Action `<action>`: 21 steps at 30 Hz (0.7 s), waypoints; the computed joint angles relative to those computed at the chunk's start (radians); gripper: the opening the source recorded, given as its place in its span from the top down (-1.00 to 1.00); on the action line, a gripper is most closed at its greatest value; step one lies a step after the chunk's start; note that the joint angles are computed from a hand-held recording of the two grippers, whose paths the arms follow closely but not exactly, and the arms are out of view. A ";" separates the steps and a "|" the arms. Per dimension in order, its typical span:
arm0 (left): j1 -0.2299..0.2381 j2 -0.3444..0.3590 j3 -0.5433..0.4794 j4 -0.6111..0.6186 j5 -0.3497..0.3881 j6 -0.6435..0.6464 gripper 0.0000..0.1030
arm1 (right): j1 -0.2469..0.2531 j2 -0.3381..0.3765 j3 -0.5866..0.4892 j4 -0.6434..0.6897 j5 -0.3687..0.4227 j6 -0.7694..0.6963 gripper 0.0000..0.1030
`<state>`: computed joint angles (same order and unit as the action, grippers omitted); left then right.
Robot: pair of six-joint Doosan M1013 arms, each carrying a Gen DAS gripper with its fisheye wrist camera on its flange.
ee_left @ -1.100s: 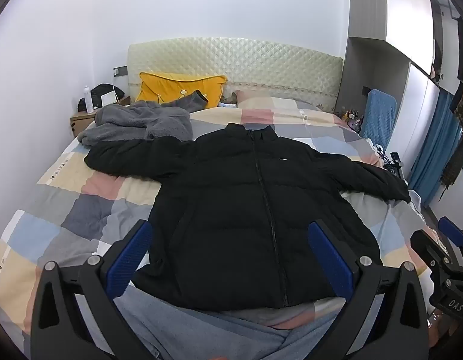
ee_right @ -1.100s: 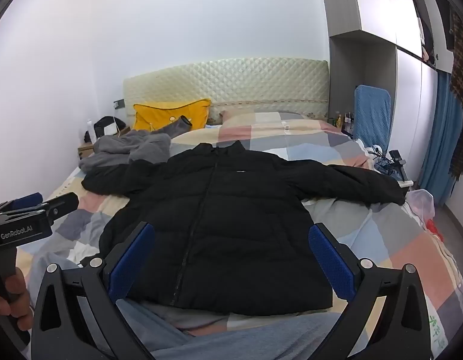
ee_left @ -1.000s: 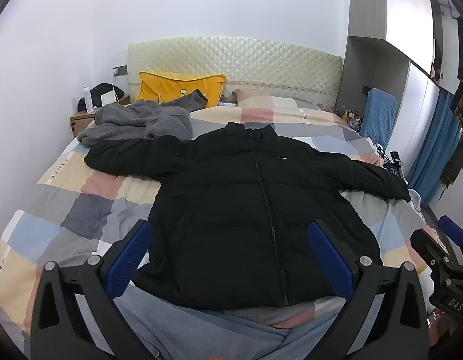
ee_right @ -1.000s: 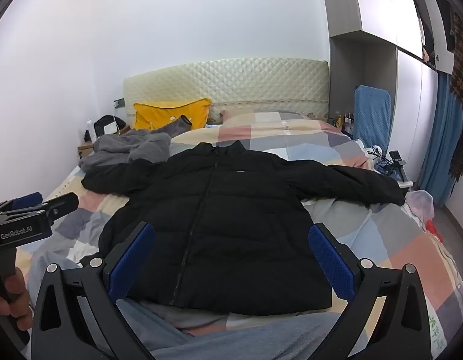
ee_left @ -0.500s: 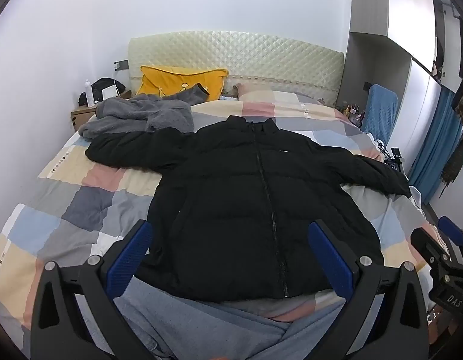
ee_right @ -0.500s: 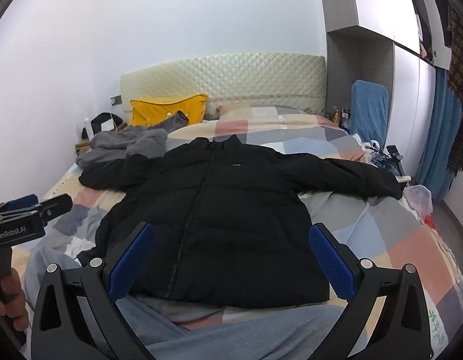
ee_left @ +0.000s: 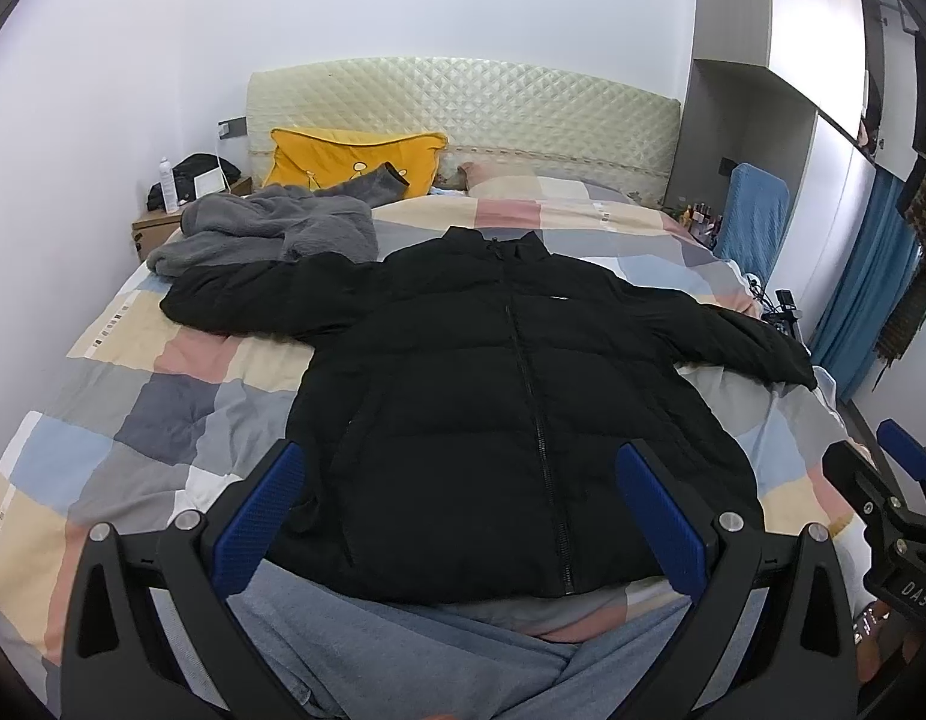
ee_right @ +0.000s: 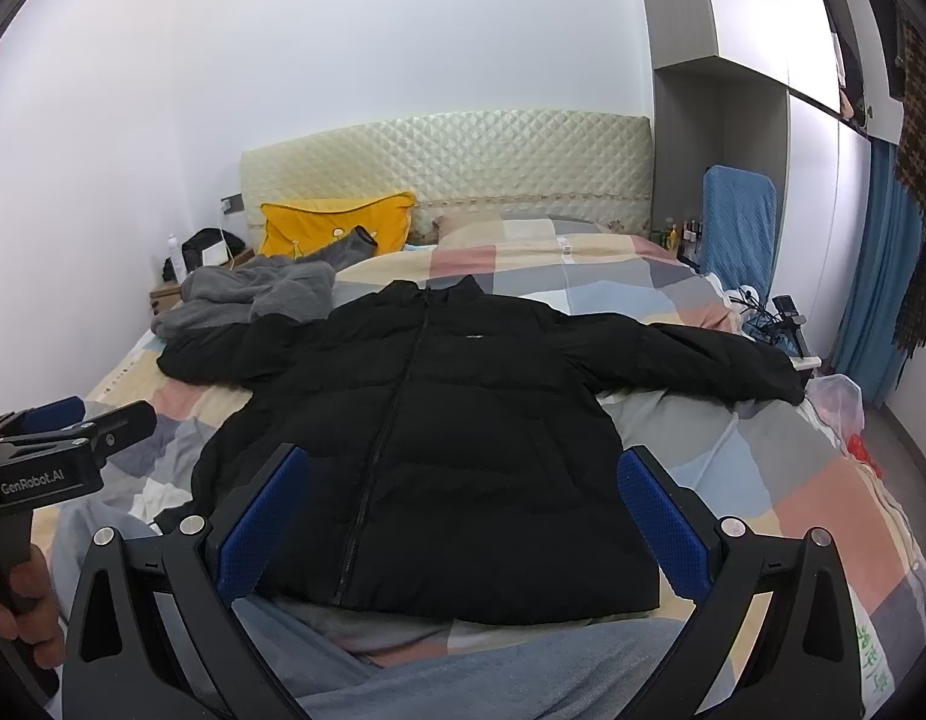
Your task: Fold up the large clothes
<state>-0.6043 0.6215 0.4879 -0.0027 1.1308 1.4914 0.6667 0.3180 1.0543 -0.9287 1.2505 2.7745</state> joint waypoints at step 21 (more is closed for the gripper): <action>0.000 0.002 0.004 0.006 0.000 -0.002 -1.00 | -0.007 0.010 -0.019 0.012 0.006 -0.005 -1.00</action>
